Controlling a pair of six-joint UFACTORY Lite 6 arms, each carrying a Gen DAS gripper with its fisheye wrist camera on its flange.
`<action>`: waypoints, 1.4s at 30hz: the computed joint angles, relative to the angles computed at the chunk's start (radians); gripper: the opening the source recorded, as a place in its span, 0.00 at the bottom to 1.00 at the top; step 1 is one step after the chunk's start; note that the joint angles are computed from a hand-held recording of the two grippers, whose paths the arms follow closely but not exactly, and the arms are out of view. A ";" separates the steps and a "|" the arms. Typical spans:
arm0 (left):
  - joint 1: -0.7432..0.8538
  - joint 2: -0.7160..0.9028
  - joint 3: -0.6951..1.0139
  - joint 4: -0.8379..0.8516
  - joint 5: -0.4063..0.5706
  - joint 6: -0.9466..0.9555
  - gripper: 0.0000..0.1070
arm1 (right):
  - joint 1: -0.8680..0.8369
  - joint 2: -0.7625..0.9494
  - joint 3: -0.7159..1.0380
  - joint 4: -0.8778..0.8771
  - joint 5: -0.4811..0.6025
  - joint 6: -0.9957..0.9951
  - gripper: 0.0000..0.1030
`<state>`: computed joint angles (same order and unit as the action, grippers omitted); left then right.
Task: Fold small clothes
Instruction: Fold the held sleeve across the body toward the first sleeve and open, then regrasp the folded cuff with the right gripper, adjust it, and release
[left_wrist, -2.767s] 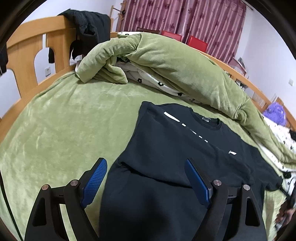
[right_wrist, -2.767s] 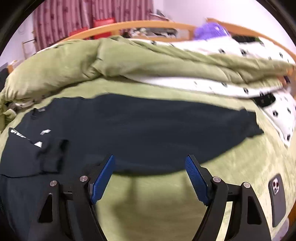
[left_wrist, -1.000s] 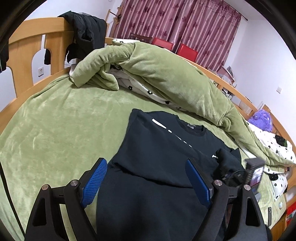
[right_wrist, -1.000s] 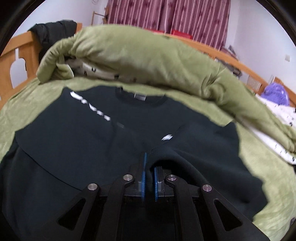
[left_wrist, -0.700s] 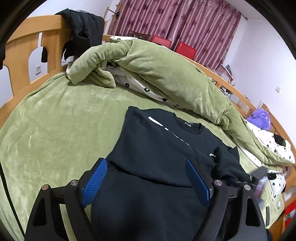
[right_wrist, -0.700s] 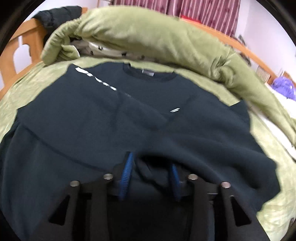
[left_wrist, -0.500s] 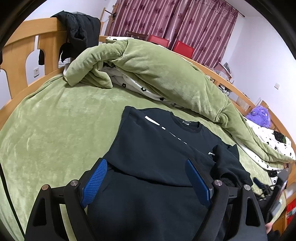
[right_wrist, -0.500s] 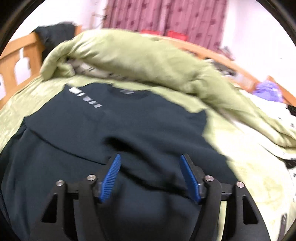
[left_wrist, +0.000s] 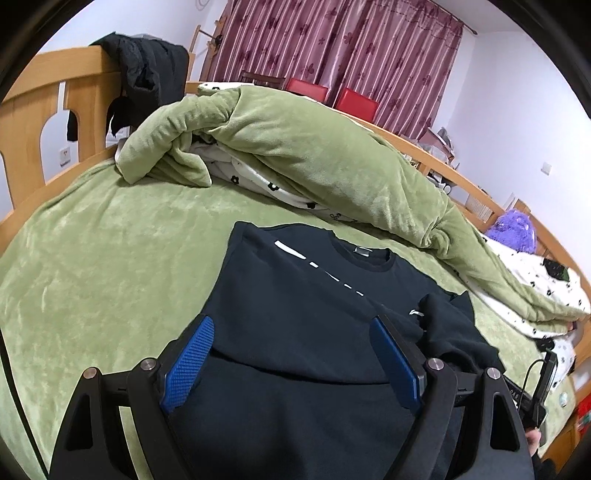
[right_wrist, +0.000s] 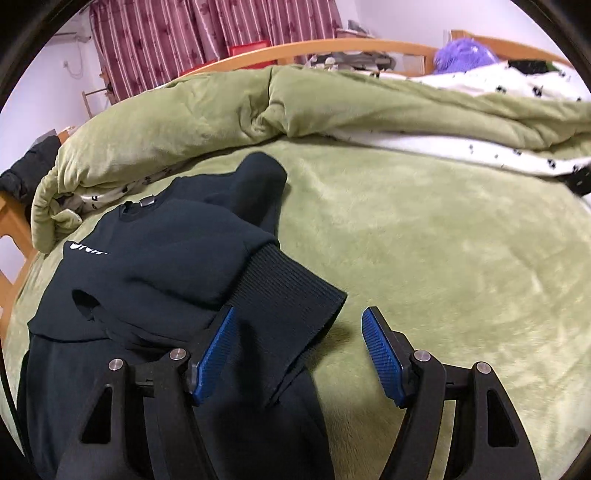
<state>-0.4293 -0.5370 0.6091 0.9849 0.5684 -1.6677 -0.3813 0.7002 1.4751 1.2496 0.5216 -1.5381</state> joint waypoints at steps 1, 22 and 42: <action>-0.002 0.005 0.001 0.009 0.003 -0.004 0.80 | 0.009 0.024 0.020 -0.001 -0.002 0.008 0.67; 0.074 -0.136 0.001 -0.148 0.026 0.165 0.80 | 0.302 -0.362 -0.119 0.034 -0.039 0.199 0.05; 0.279 -0.255 -0.033 -0.419 -0.002 0.538 0.80 | 0.739 -0.270 -0.020 -0.155 -0.088 0.604 0.50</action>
